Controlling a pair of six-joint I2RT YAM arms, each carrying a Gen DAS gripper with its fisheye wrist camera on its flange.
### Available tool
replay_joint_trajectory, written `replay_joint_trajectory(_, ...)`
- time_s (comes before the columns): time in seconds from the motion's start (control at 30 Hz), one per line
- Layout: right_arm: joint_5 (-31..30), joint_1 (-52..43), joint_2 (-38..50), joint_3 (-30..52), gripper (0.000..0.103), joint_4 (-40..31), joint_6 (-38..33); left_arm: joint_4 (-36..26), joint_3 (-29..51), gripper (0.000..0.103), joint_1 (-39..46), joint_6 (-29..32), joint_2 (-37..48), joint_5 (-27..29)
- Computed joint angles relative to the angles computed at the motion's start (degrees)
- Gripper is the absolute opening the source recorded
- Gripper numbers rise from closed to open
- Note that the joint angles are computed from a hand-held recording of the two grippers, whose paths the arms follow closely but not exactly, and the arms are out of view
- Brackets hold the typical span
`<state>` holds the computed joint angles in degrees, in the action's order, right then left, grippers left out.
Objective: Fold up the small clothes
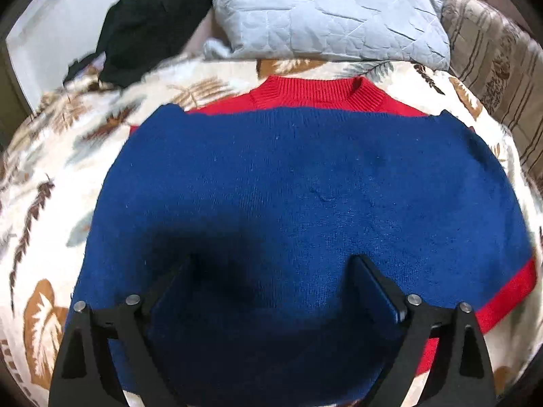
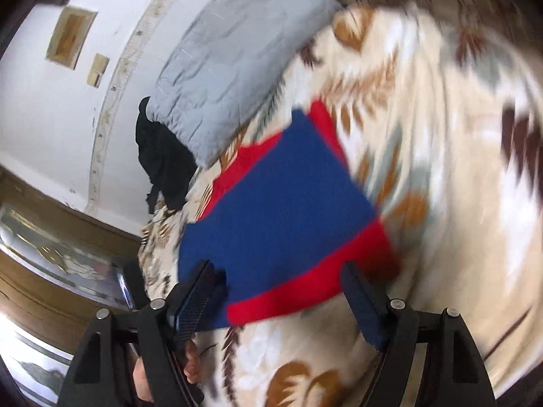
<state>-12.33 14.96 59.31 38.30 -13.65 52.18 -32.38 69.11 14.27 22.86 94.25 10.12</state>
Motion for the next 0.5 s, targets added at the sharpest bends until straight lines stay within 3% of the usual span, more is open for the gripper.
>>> replay_joint_trajectory(0.1, -3.8, -6.4, 8.8, 7.2, 0.080, -0.9, -7.7, -0.9, 0.9, 0.095, 0.0, -0.4, 0.6, 0.2)
replay_joint_trajectory(0.17, -3.9, -8.9, 19.1, 15.7, 0.080, -3.9, -13.9, -1.2, 1.1, 0.095, 0.0, 0.0, 0.7, 0.2)
replay_joint_trajectory(0.27, -10.1, -11.9, 35.9, 29.2, 0.079, -10.0, -19.1, -1.3, 1.6, 0.096, -0.1, -0.3, 1.2, 0.0)
replay_joint_trajectory(0.3, -13.7, -12.3, 39.4, 31.8, 0.065, -11.3, -20.2, -1.2, 1.4, 0.096, 0.0, -0.2, 1.1, 0.1)
replay_joint_trajectory(0.33, -13.3, -11.5, 41.9, 34.9, 0.025, -14.1, -22.4, -1.1, 1.4, 0.096, 0.1, 0.0, 1.1, 0.1)
replay_joint_trajectory(0.4, -7.9, -9.2, 42.4, 38.9, 0.022, -19.4, -25.8, -1.1, 1.2, 0.096, 0.4, 0.3, 1.0, 0.7)
replay_joint_trajectory(0.5, 1.5, -7.7, 40.4, 38.7, 0.016, -20.3, -26.6, -0.1, 0.5, 0.097, 0.0, 0.0, 0.9, 0.3)
